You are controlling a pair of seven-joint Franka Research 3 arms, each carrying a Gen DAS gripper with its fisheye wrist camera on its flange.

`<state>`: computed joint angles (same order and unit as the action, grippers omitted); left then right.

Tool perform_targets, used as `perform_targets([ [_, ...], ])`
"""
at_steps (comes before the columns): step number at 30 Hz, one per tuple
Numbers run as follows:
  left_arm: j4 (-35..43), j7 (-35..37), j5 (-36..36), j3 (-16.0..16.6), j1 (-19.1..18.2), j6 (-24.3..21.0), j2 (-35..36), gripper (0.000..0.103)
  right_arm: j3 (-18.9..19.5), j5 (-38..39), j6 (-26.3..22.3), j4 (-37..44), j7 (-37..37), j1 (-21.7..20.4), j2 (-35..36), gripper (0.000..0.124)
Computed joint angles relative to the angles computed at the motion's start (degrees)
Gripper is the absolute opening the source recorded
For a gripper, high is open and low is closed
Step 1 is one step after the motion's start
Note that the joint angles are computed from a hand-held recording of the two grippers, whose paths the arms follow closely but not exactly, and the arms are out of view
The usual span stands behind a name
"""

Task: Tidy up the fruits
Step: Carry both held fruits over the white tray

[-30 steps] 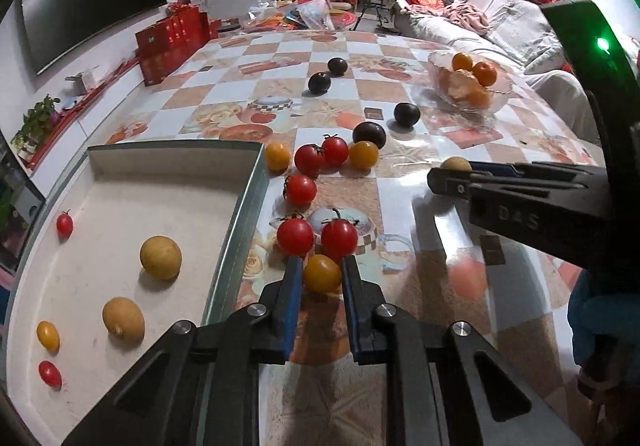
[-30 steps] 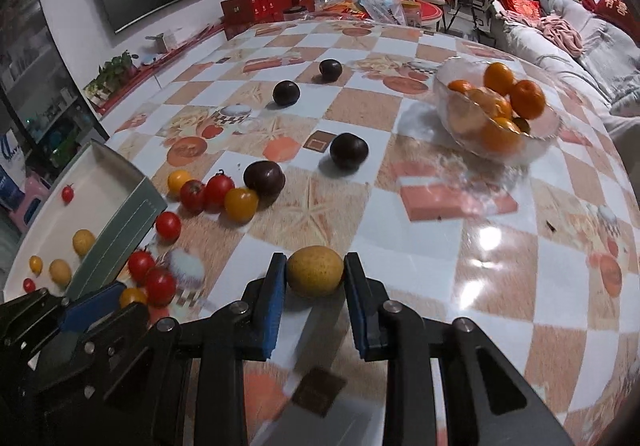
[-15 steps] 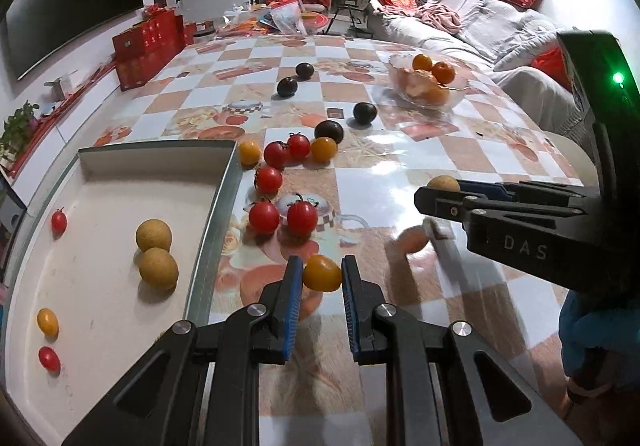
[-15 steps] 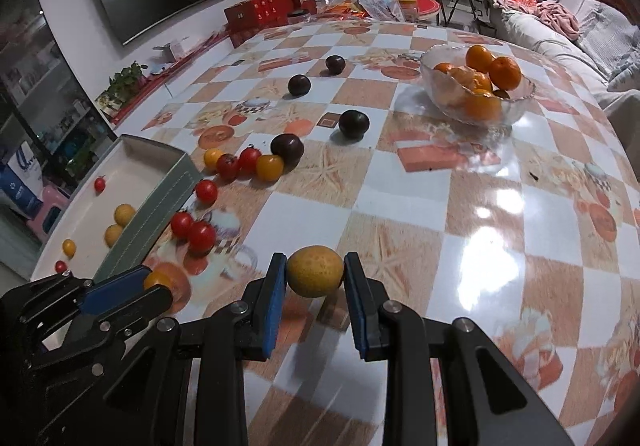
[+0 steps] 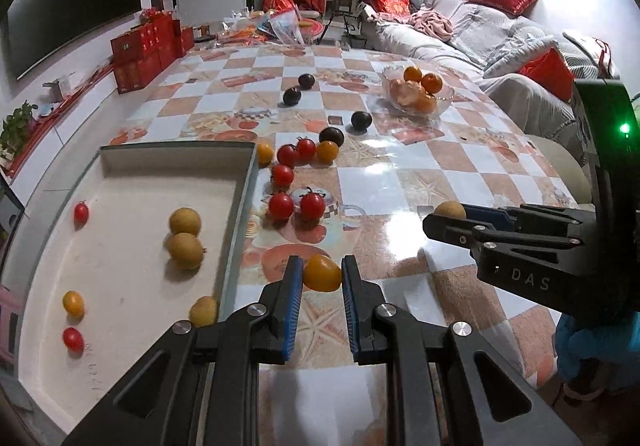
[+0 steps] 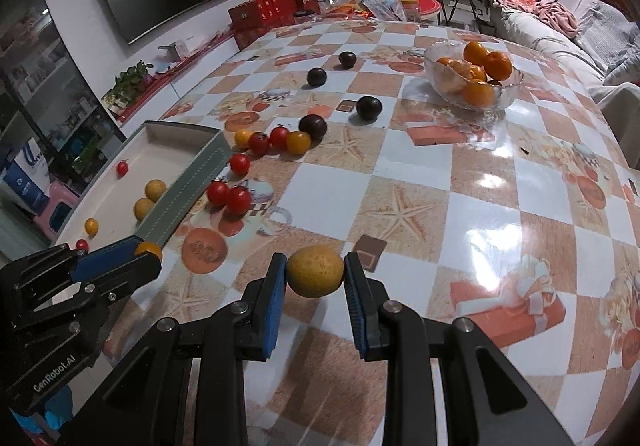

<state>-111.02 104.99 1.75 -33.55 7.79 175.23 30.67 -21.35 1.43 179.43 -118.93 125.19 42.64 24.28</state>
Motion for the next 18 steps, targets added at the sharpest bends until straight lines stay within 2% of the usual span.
perform_targets([
  [5,-2.69,1.48,-0.59,-3.24,4.77,1.75,-1.49,0.021,-2.69,-1.78,-0.96,0.48,1.81,3.38,-0.48,0.031],
  [8,-3.77,1.38,-0.33,-3.6,6.41,2.5,-2.26,0.021,-3.58,-3.66,-1.77,1.64,3.3,4.72,-0.33,0.031],
  [12,-4.89,0.93,0.23,-3.79,8.46,3.39,-2.78,0.021,-2.51,-6.03,-3.06,4.05,4.64,4.38,0.28,0.031],
  [18,-5.89,-0.45,1.5,-2.82,10.31,3.95,-3.08,0.021,1.67,-9.04,-5.76,9.09,5.33,1.81,2.22,0.031],
])
